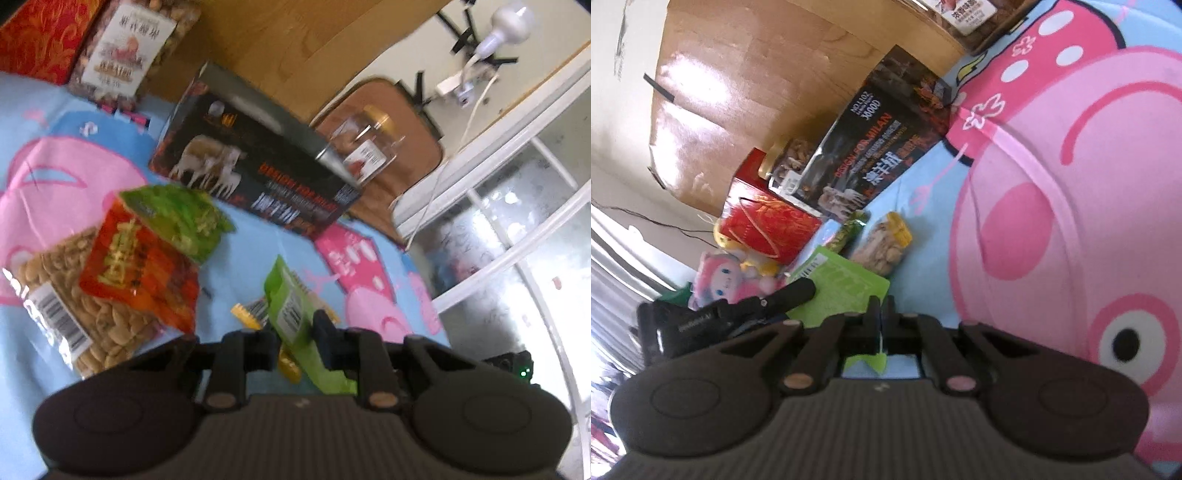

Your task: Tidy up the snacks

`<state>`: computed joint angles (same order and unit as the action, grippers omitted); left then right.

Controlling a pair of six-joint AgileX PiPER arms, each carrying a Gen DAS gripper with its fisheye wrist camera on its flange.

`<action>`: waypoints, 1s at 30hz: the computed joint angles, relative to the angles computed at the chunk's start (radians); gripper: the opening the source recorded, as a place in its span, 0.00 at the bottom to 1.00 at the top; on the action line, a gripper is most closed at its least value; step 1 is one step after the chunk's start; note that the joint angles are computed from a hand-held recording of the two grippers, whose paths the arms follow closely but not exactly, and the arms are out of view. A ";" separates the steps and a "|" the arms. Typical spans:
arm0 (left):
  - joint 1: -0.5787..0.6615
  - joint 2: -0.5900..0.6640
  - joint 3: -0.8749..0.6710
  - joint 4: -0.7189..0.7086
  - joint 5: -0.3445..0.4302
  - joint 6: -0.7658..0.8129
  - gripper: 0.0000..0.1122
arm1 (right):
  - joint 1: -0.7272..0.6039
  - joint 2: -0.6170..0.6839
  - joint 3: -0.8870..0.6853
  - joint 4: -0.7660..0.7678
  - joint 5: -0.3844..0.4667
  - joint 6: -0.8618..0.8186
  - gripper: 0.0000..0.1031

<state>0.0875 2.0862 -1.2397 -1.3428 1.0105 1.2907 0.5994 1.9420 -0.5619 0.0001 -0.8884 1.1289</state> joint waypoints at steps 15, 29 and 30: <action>-0.148 0.148 -0.508 -0.046 -0.218 -0.217 0.26 | -0.174 -0.001 -0.552 0.162 0.515 -0.654 0.04; -0.032 0.047 -0.205 -0.232 -0.153 0.066 0.39 | -0.086 0.004 -0.414 0.395 0.324 -0.733 0.16; 0.001 0.019 -0.141 -0.261 -0.124 0.117 0.39 | -0.077 0.003 -0.383 0.341 0.306 -0.651 0.16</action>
<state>0.0883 2.1053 -1.3811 -1.6034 0.8868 1.4075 0.5221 1.9446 -0.9453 0.3413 -0.5828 0.4777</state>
